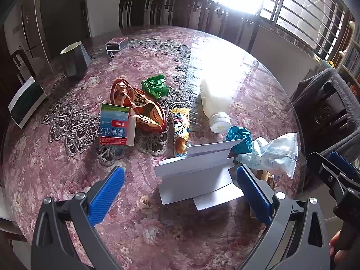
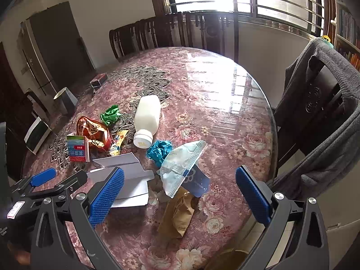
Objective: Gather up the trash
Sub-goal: 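Move the right tool to the clear plastic bag while the left tool approaches the white card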
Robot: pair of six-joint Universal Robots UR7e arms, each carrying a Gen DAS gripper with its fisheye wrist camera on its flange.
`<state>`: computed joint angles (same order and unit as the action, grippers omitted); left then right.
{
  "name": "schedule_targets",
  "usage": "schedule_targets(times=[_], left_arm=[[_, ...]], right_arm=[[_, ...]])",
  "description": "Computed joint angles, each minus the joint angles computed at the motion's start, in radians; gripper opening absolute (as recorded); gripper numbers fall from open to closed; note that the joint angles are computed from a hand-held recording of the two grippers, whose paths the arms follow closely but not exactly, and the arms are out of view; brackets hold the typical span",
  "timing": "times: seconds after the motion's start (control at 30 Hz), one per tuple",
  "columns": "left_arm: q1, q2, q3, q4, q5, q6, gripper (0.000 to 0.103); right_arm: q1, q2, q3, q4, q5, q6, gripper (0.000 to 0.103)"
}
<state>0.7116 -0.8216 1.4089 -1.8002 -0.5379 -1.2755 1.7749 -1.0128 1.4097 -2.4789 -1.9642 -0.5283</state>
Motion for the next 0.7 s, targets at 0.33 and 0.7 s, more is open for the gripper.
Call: schedule_targets(times=[0.33, 0.7], left_arm=[[0.004, 0.009, -0.033, 0.053, -0.034, -0.025, 0.099], [0.013, 0.006, 0.014, -0.060, -0.001, 0.005, 0.099]], right_arm=[[0.000, 0.005, -0.007, 0.012, 0.008, -0.003, 0.095], [-0.005, 0.046, -0.049, 0.038, -0.011, 0.010, 0.095]])
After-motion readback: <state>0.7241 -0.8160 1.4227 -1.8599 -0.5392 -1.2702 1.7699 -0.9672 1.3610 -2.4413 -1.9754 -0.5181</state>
